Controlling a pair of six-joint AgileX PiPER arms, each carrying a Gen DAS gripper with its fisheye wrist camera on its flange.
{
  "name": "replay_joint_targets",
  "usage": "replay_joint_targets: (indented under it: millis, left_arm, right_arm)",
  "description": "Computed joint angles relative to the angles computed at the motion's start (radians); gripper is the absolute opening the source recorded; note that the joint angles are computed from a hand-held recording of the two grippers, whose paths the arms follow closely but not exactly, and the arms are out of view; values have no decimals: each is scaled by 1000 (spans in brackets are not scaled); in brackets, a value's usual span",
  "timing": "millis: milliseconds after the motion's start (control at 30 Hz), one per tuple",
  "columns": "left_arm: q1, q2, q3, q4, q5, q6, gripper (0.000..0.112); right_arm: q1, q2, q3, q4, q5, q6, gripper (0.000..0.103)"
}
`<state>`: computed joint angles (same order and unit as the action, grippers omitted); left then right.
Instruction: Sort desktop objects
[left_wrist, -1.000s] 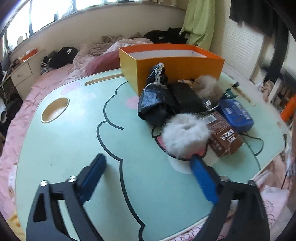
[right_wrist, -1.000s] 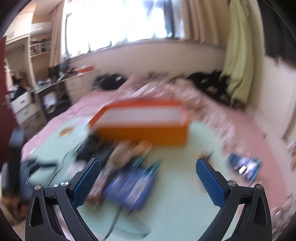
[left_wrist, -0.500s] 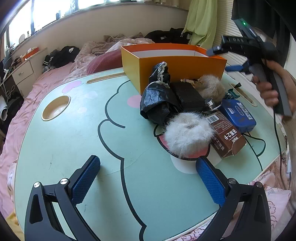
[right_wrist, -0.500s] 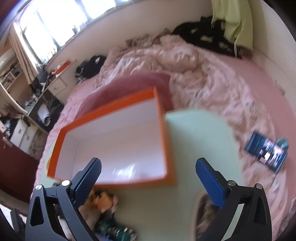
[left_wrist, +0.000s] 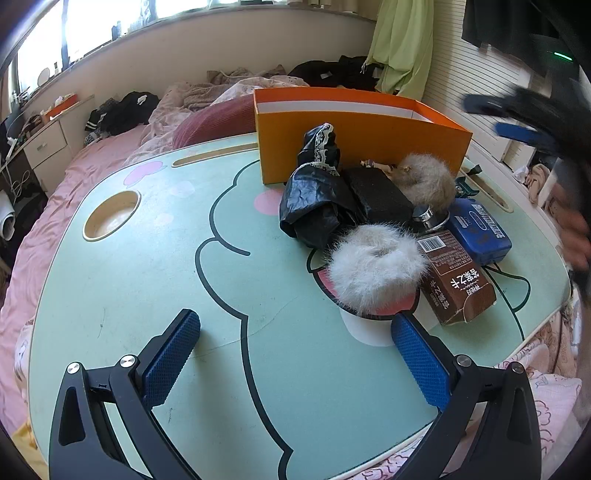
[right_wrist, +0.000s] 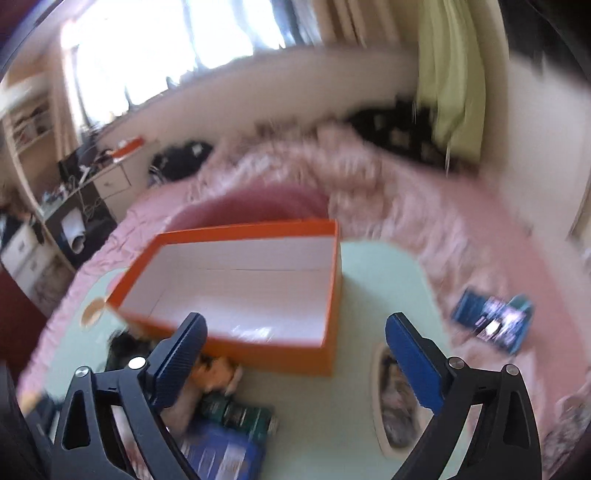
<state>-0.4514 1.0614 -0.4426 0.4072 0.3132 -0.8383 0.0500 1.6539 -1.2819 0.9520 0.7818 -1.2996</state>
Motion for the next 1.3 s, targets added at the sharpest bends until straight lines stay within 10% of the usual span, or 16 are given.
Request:
replay_joint_targets:
  millis: [333,500,1300]
  left_arm:
    - [-6,4,1,36,-1,-44,103]
    - [-10,2,1,46,4,-58,103]
    - [-57,-4,-4,154,44,-205,103]
  right_arm:
    - [-76,-237,466,89,-73,-374,99]
    - [-21,-185,506,95,-179,-401,101]
    - [-67,-153,531,243,-126,-562,103]
